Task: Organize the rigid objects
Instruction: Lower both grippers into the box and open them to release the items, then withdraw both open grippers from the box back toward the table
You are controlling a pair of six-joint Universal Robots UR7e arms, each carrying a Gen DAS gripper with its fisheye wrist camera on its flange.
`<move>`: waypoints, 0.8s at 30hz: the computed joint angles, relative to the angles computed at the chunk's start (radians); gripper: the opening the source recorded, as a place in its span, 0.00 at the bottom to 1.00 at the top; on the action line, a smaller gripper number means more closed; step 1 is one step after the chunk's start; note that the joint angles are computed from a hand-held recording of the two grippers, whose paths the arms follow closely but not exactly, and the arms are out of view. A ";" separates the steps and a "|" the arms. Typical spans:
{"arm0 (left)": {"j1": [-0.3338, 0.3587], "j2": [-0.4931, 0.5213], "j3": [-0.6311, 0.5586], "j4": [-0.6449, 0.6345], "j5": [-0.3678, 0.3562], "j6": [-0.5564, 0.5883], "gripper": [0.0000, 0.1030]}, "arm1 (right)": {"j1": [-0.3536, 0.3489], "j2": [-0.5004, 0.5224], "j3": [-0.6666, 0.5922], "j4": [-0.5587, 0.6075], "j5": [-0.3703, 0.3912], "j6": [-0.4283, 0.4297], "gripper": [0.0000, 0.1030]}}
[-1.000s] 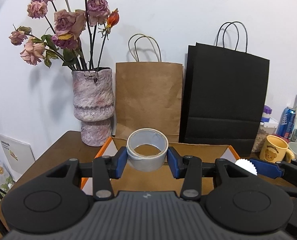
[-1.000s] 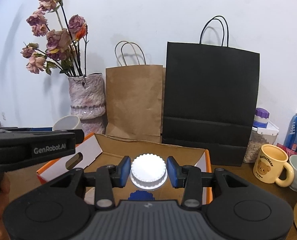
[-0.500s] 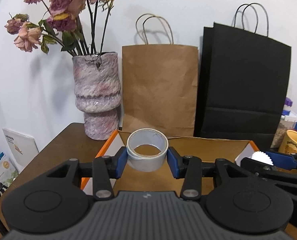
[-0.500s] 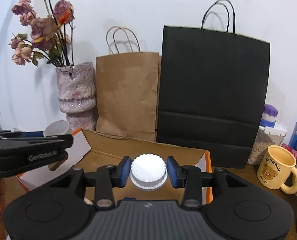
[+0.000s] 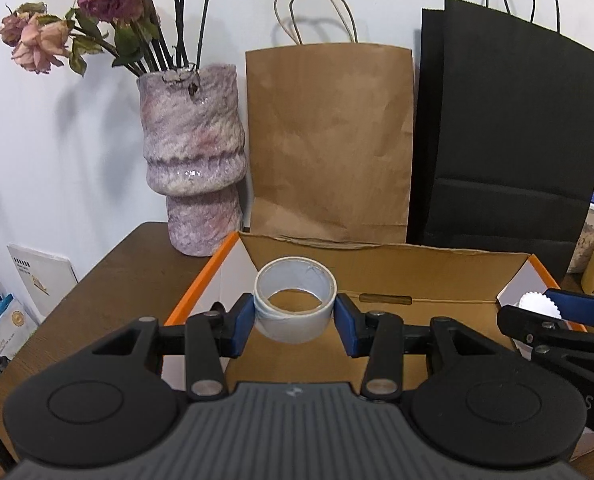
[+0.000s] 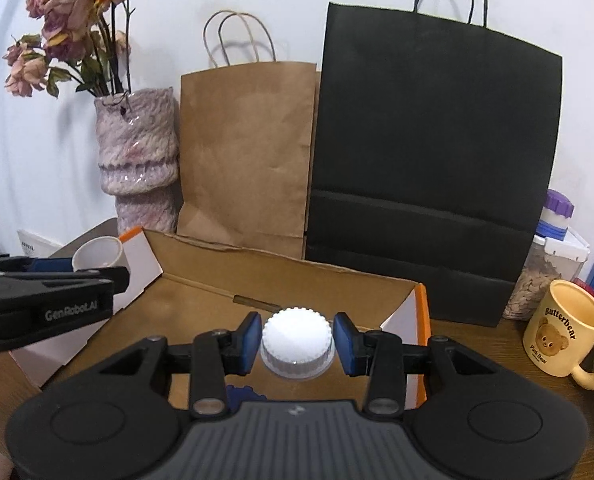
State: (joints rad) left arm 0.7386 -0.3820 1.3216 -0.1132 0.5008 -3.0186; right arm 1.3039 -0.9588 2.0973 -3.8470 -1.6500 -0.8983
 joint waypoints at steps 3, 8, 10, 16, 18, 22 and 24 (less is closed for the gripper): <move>0.004 0.007 -0.007 0.001 -0.002 0.011 0.43 | 0.002 0.004 -0.006 0.009 -0.013 0.001 0.37; 0.006 0.021 -0.026 0.023 -0.007 0.014 0.44 | 0.003 0.003 -0.004 0.007 -0.011 0.001 0.38; 0.005 0.019 -0.025 0.024 -0.011 0.012 0.55 | 0.004 0.000 -0.003 0.008 -0.017 0.004 0.41; -0.002 -0.001 0.005 -0.028 -0.031 0.030 1.00 | 0.005 -0.001 0.004 -0.031 -0.018 -0.002 0.91; -0.003 -0.001 -0.003 -0.007 -0.036 0.011 1.00 | 0.003 -0.005 0.008 -0.034 -0.016 -0.001 1.00; -0.007 -0.003 0.000 -0.015 -0.050 0.016 1.00 | 0.005 -0.005 0.013 -0.046 -0.019 -0.010 1.00; -0.009 -0.005 0.003 -0.021 -0.051 0.023 1.00 | 0.005 -0.007 0.017 -0.046 -0.014 -0.013 1.00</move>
